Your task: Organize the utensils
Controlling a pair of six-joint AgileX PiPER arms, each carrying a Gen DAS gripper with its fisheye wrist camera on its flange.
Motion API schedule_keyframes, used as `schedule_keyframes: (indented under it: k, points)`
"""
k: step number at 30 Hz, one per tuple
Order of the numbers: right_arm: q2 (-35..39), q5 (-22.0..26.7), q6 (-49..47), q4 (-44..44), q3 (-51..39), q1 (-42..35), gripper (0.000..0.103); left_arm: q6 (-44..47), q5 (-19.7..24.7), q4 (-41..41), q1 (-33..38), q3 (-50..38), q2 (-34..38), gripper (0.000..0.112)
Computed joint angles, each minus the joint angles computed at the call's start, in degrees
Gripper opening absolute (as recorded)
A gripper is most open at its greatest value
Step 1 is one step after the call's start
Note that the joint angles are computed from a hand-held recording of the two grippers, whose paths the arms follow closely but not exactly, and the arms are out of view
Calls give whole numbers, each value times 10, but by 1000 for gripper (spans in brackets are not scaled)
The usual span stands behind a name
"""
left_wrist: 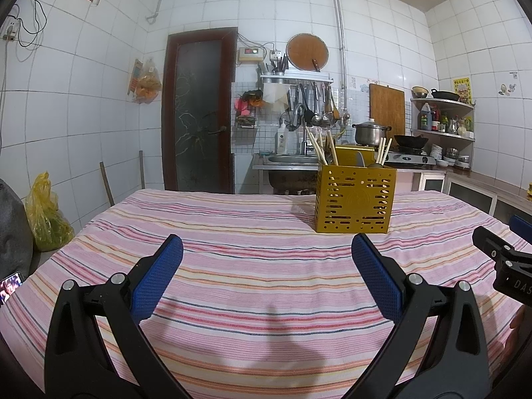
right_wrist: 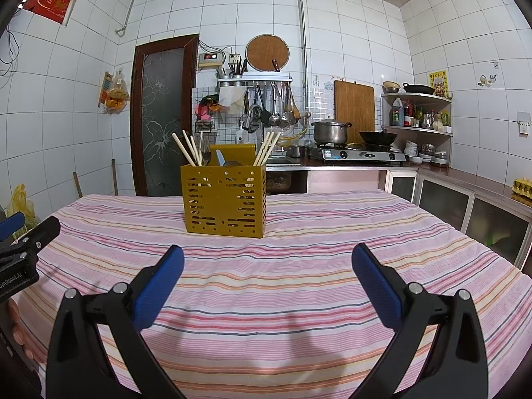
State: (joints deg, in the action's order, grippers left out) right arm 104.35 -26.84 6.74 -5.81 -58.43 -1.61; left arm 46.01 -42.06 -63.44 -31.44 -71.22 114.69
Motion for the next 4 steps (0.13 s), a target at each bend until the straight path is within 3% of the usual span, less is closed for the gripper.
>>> schedule_keyframes:
  k: [4]
  points:
    - [1,0,0,0,0,0,99,-1,1,1,1,0,0,98]
